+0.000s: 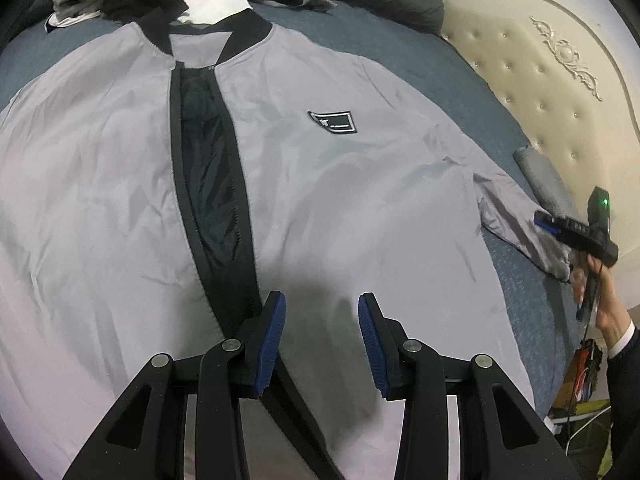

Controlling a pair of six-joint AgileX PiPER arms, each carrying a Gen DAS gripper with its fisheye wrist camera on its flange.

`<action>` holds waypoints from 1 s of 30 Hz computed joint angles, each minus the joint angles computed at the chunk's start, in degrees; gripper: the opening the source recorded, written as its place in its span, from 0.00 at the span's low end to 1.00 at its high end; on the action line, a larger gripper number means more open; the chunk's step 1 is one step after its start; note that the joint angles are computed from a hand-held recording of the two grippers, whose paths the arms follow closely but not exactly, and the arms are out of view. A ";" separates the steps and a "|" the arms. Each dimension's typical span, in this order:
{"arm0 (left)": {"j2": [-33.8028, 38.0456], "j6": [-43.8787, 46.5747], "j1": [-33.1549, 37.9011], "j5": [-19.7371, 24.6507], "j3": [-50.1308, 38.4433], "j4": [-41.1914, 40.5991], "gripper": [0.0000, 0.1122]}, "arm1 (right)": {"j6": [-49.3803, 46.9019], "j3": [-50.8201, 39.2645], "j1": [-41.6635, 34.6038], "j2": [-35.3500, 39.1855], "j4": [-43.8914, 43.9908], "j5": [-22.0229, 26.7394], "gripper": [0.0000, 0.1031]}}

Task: Fold clothes
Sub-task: 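Move the right gripper to the black cuff of the grey sleeve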

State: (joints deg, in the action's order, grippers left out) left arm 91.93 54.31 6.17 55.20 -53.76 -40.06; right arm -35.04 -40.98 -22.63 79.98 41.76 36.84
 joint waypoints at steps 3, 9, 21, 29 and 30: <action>0.46 0.46 0.93 0.15 -0.11 0.02 0.37 | 1.21 -2.24 -0.11 1.78 -1.82 -2.50 0.41; 1.05 1.96 1.79 -0.04 0.19 -1.01 0.37 | 13.55 -9.05 4.59 6.15 -21.18 -5.39 0.50; 1.50 1.86 0.96 -1.22 0.78 -0.81 0.38 | 28.47 -16.39 10.98 14.43 -44.53 -4.97 0.00; 1.50 2.20 0.81 -1.70 1.33 -1.01 0.38 | 17.97 -16.73 5.71 12.24 -31.46 -4.77 0.00; 1.43 2.26 0.84 -1.70 1.40 -1.04 0.38 | 17.03 -16.73 4.62 11.35 -29.69 -3.53 0.01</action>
